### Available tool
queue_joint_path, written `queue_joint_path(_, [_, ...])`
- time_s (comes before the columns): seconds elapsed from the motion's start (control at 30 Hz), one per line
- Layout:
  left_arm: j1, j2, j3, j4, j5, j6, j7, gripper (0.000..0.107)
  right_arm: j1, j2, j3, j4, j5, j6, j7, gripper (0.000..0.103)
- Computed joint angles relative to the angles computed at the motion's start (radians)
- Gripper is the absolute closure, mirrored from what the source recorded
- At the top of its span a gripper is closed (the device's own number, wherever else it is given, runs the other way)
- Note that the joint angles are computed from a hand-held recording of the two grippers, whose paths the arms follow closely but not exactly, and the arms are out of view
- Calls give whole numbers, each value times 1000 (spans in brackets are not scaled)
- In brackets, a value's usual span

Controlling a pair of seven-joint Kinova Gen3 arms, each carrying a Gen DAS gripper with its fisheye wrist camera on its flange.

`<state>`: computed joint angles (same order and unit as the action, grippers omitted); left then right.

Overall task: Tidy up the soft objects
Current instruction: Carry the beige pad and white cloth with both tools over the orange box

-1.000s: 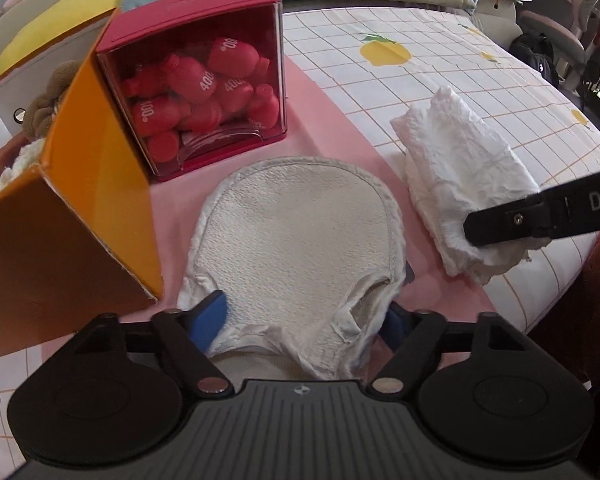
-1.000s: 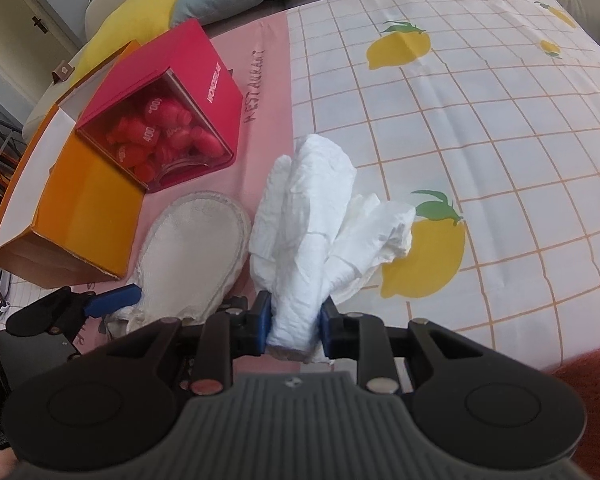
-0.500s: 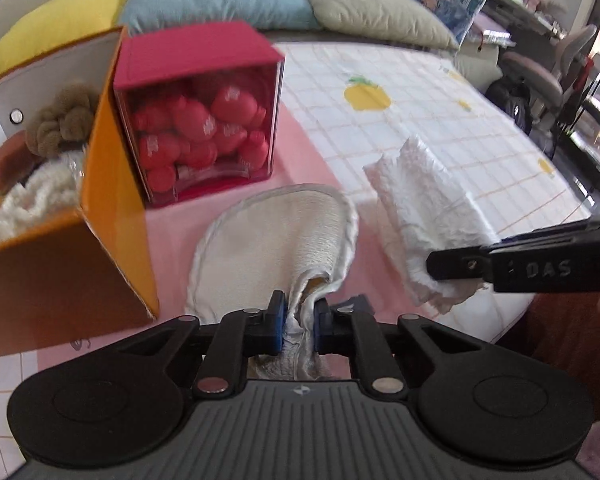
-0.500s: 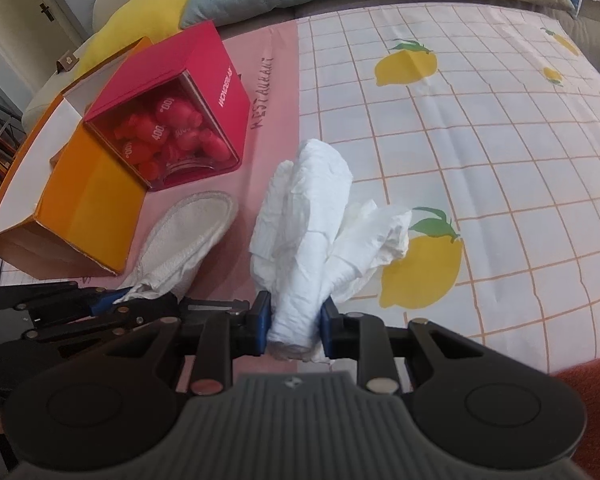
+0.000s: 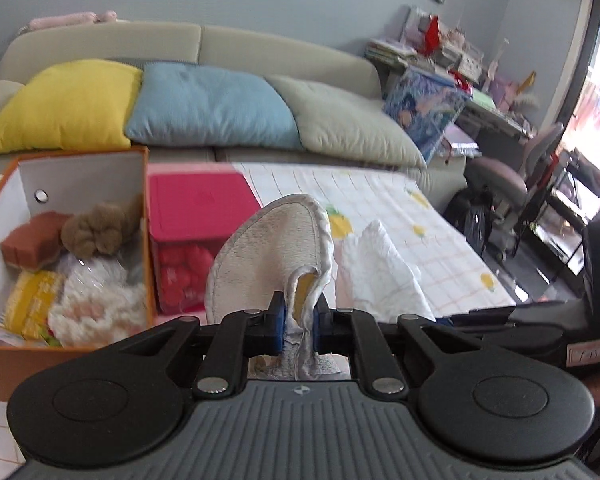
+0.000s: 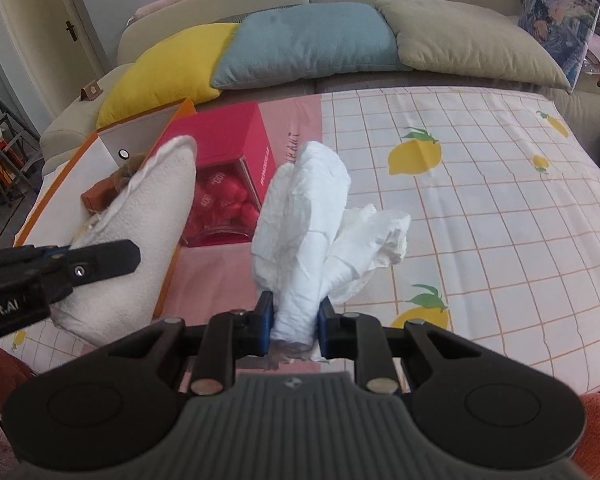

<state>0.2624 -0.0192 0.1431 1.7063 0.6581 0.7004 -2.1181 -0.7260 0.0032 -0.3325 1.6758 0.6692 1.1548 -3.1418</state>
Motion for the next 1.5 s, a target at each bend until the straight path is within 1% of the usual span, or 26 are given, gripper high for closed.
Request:
queue_joint_path(0.1, [-13,-7,-13,-17,17,-12,1,93,-15,17,-5,-44,40,26,22,83])
queue_joint_path(0.27, [-37,-6,-32,-50,20,-34,1,93,-37,42,7,-118,111,18,84,83])
queue_joint_path(0.33, [-52,6,-41,-75,28,-31,-1,93,-40,56,20,-148,132,-3,120,83])
queue_joint_path(0.47, [-82,30,-45,-116,10,-42,9,93,-40,97,54,-218,146,-56,200,83])
queue_joint_path(0.63, [-120,82,-42,-188,-49,-24,39,93,-50,166,107,-318,145,-104,311,83])
queue_joint_path(0.8, [-176,152,-40,-271,-85,21,60,93,-51,240,165,-423,86,-156,439,83])
queue_joint_path(0.87, [-187,175,-42,-295,-133,22,91,93,-43,276,184,-472,44,-175,499,83])
queue_joint_path(0.97, [-205,224,-35,-349,-177,62,122,93,-31,332,208,-538,-18,-189,582,83])
queue_joint_path(1.03, [-201,252,-35,-381,-231,83,150,93,-16,376,218,-590,-69,-189,646,83])
queue_joint_path(1.1, [-203,283,-27,-414,-266,113,157,93,1,424,224,-653,-125,-177,715,83])
queue_joint_path(1.23, [-220,341,-7,-465,-273,186,168,93,39,495,222,-745,-239,-165,846,83])
queue_joint_path(1.3, [-219,371,-6,-493,-284,228,186,93,44,530,227,-788,-280,-144,899,83])
queue_joint_path(1.33, [-210,383,-10,-505,-303,242,198,93,51,558,226,-828,-308,-120,935,83])
queue_joint_path(1.4, [-199,398,-9,-511,-329,249,198,93,53,597,236,-883,-348,-74,977,83])
queue_joint_path(1.5, [-173,421,-13,-530,-381,257,203,93,51,629,260,-915,-392,-42,1023,83])
